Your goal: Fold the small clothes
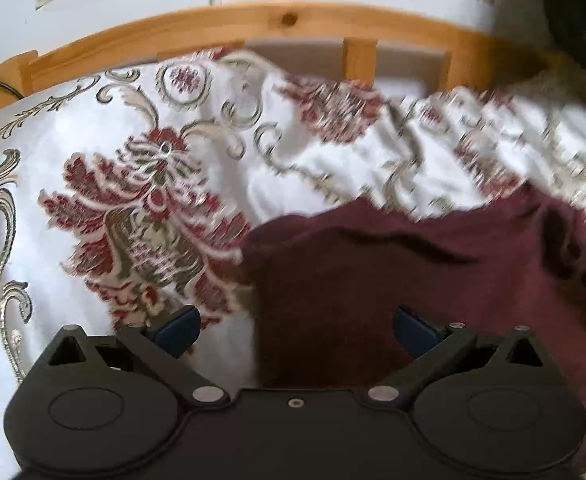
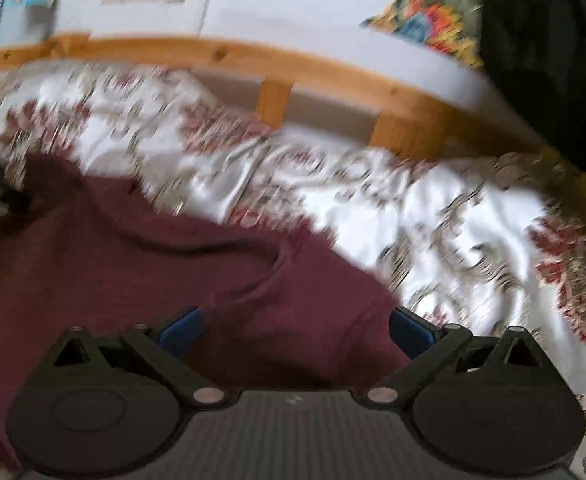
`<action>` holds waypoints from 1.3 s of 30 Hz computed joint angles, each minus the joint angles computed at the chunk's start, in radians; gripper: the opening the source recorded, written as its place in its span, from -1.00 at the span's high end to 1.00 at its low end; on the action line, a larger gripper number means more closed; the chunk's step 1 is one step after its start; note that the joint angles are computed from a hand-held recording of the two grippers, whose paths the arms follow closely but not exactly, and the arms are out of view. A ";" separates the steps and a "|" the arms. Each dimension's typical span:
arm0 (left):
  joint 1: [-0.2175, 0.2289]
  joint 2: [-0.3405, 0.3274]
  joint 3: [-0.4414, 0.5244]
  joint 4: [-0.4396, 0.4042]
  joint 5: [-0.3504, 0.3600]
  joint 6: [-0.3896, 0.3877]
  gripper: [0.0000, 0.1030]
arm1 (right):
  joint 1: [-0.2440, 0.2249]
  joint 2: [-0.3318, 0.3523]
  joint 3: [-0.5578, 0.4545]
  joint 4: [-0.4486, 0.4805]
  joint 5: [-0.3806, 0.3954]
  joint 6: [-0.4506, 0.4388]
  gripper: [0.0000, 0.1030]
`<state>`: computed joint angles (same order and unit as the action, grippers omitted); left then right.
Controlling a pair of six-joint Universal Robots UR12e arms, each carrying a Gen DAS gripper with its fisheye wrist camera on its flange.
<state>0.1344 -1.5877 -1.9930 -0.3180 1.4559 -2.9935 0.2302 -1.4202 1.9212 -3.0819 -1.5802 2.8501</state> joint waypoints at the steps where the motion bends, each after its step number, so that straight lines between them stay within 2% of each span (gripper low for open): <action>1: 0.001 -0.003 0.001 -0.001 0.005 -0.002 -0.98 | 0.006 0.000 0.001 0.016 -0.014 -0.036 -0.97; 4: 0.007 -0.009 0.005 -0.005 0.012 -0.034 -0.98 | 0.027 0.013 0.010 -0.014 -0.076 -0.120 -0.91; 6: 0.012 -0.012 0.007 -0.006 0.010 -0.061 -0.98 | 0.025 0.018 0.008 -0.011 -0.070 -0.108 -0.62; 10: 0.021 -0.014 0.006 0.013 -0.003 -0.119 -0.95 | 0.025 0.035 -0.002 -0.018 -0.082 -0.064 -0.01; 11: 0.023 -0.014 0.004 0.020 -0.011 -0.127 -0.89 | 0.027 0.039 -0.004 -0.024 -0.089 -0.064 0.23; 12: 0.027 -0.014 0.004 0.025 -0.021 -0.134 -0.83 | 0.026 0.040 -0.002 -0.032 -0.088 -0.064 0.37; 14: 0.031 -0.016 0.002 0.034 -0.037 -0.147 -0.77 | 0.019 0.039 -0.001 -0.041 -0.072 -0.054 0.93; 17: 0.036 -0.017 0.001 0.040 -0.056 -0.161 -0.75 | 0.009 0.039 -0.002 -0.079 -0.072 0.000 0.95; 20: 0.036 -0.019 -0.001 0.053 -0.060 -0.165 -0.75 | -0.001 0.037 -0.002 -0.131 -0.113 0.087 0.95; 24: 0.031 -0.029 -0.002 0.083 -0.058 -0.177 -0.74 | -0.041 0.022 -0.006 -0.095 -0.097 0.224 0.95; 28: 0.023 -0.043 0.000 0.095 -0.036 -0.178 -0.73 | -0.056 0.020 -0.011 -0.056 -0.092 0.268 0.96; 34: 0.017 -0.060 0.002 0.119 0.010 -0.172 -0.71 | -0.051 0.029 -0.016 -0.007 -0.093 0.268 0.93; 36: 0.016 -0.064 0.002 0.133 0.021 -0.169 -0.71 | -0.048 0.030 -0.014 -0.006 -0.102 0.277 0.83; 39: 0.014 -0.072 0.006 0.131 0.033 -0.161 -0.73 | -0.044 0.029 -0.011 -0.015 -0.121 0.285 0.37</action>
